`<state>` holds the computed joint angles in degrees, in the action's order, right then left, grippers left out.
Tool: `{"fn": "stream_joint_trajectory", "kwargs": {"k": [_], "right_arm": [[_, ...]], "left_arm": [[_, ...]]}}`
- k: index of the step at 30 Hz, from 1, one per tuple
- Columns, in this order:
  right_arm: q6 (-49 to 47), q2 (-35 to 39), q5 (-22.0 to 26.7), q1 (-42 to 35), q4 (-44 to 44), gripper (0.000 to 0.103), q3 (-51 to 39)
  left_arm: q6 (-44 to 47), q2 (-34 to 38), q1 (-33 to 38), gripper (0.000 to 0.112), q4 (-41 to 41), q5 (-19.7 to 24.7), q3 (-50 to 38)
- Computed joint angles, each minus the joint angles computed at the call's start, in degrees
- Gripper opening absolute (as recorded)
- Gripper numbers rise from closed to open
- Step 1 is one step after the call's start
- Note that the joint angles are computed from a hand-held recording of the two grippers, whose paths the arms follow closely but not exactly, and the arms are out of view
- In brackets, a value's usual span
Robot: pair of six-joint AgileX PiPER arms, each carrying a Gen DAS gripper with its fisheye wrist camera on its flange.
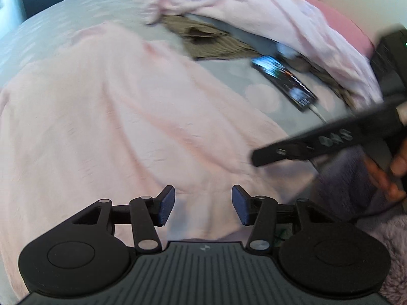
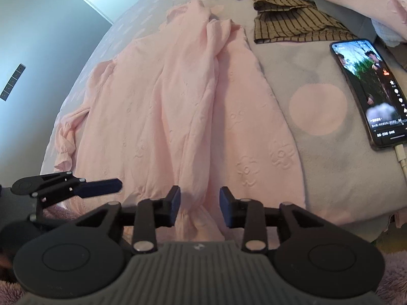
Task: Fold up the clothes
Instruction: 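Pinch the shirt's hem with the left gripper and release, then open both grippers, then pinch the pink shirt's sleeve cuff with the left gripper and pull it taut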
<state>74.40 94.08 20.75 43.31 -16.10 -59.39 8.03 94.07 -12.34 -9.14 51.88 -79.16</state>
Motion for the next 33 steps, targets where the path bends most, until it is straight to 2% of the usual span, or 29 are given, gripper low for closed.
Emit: {"fn": "stream_joint_trajectory", "kwargs": {"k": [4,6,13,17,23,28,29,30,31,33], "right_arm": [[-3.75,0.73,-0.67,0.0,2.04,0.041,-0.87],[-3.15,1.53,1.14,1.1,-0.97,0.047,-2.6],[2.15,4.74,14.62,8.99,-20.38,0.048,-10.6],[-5.45,6.15,13.73,8.61,-16.88,0.039,-11.95],[-9.38,9.26,15.97,10.06,-17.96,0.039,-14.83],[-14.69,13.63,21.61,9.44,-13.07,0.039,-18.78],[-15.26,13.56,20.97,8.89,-11.86,0.031,-18.25],[-15.88,13.5,20.32,8.34,-10.62,0.015,-17.71],[-16.03,13.32,19.94,8.04,-10.05,0.01,-17.2],[-14.1,11.98,19.9,8.36,-11.55,0.008,-15.93]], "left_arm": [[-0.86,2.3,4.48,0.047,-3.72,1.72,-2.12],[0.94,3.75,5.85,0.047,-6.66,2.22,-2.2],[6.98,6.27,5.53,0.045,-11.73,2.93,-3.52],[6.26,6.0,4.66,0.045,-10.33,2.3,-3.88],[4.28,5.73,6.11,0.045,-10.99,2.29,-3.46],[4.17,5.54,6.37,0.045,-11.23,2.1,-3.42],[4.34,5.58,6.47,0.045,-11.52,2.16,-3.46],[4.52,5.63,6.56,0.045,-11.81,2.22,-3.5],[4.87,5.62,6.6,0.046,-12.17,2.21,-3.48],[5.78,5.56,6.63,0.046,-12.96,2.09,-3.39]]}}
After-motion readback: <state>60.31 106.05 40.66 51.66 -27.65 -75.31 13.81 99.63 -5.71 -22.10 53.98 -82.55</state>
